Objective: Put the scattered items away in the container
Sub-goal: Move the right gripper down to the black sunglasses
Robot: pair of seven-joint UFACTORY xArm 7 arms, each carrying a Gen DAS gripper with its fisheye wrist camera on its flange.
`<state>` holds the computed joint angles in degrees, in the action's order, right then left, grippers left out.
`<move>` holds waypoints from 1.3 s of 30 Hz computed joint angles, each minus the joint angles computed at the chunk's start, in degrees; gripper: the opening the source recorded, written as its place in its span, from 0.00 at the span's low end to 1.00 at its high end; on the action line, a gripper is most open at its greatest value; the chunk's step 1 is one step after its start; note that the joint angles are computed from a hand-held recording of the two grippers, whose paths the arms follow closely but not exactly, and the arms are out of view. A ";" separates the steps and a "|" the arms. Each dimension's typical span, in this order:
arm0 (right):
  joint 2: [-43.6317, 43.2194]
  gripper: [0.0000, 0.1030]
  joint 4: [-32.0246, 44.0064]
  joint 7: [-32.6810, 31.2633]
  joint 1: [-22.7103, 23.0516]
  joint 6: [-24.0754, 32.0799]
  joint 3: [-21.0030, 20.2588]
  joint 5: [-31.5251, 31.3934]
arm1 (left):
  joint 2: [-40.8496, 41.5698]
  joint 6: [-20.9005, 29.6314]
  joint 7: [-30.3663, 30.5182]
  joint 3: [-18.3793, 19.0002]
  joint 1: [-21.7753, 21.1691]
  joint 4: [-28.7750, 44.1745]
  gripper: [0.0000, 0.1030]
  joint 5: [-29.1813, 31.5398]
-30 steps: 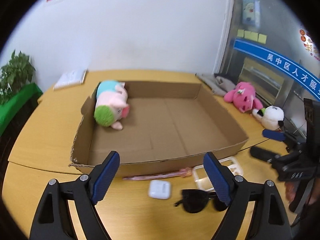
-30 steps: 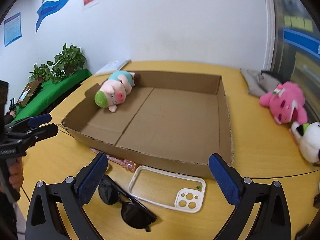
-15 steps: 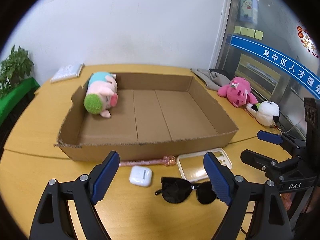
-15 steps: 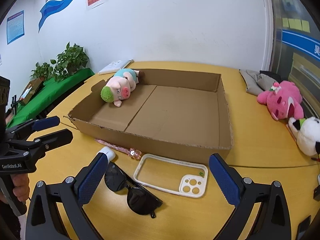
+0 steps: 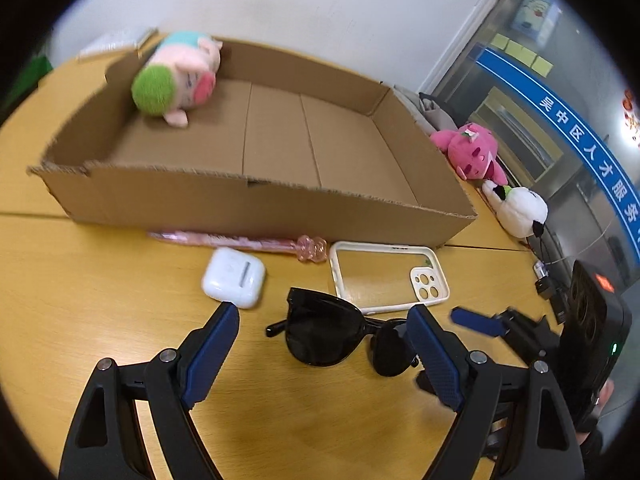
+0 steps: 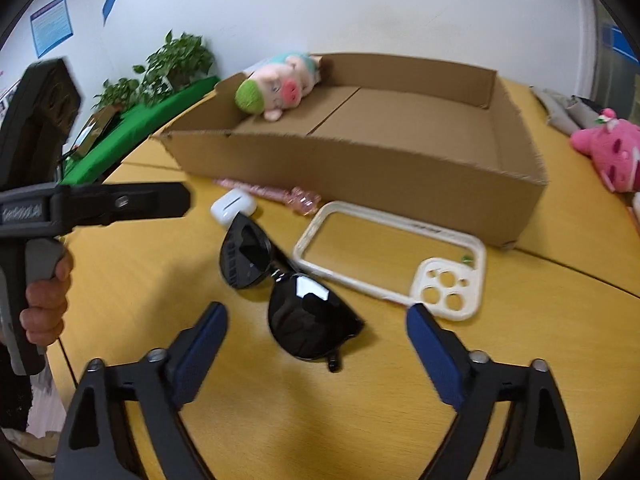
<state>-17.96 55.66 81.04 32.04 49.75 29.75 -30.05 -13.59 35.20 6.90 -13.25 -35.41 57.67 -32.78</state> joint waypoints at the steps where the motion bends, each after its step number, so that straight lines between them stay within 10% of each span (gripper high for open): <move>1: 0.71 0.79 0.26 -0.29 0.01 -0.17 0.04 -0.05 | 0.73 0.35 0.69 0.24 -0.33 0.27 0.83 -0.96; 7: 3.25 0.40 0.58 -0.85 1.56 -2.06 -0.42 0.45 | 2.98 1.78 1.08 -0.23 -0.36 0.69 0.76 -3.32; 14: 4.46 0.20 -0.11 1.77 3.79 -4.66 -0.56 1.63 | 4.70 3.33 1.91 -0.86 0.00 1.72 0.56 -3.85; 17: 3.56 0.23 -0.16 3.76 3.80 -3.92 -0.05 -0.18 | 5.58 3.76 1.13 -1.14 0.38 2.30 0.41 -3.36; 19: 2.42 0.60 -0.24 3.64 3.44 -2.54 -0.34 -0.81 | 6.04 4.00 0.84 -1.22 0.68 2.52 0.40 -3.18; 21: 1.56 0.74 -0.58 2.74 2.92 -2.20 -0.95 -0.55 | 6.46 4.14 0.52 -1.32 0.91 2.66 0.40 -2.94; 33: -0.20 0.74 -1.87 -0.05 0.44 0.89 -1.07 0.21 | 7.84 5.20 5.42 -1.73 0.86 4.03 0.38 -6.82; 39: -2.61 0.75 -5.80 -0.32 0.79 -8.31 -1.86 3.67 | 6.84 6.57 8.25 -1.19 0.91 3.70 0.30 -9.47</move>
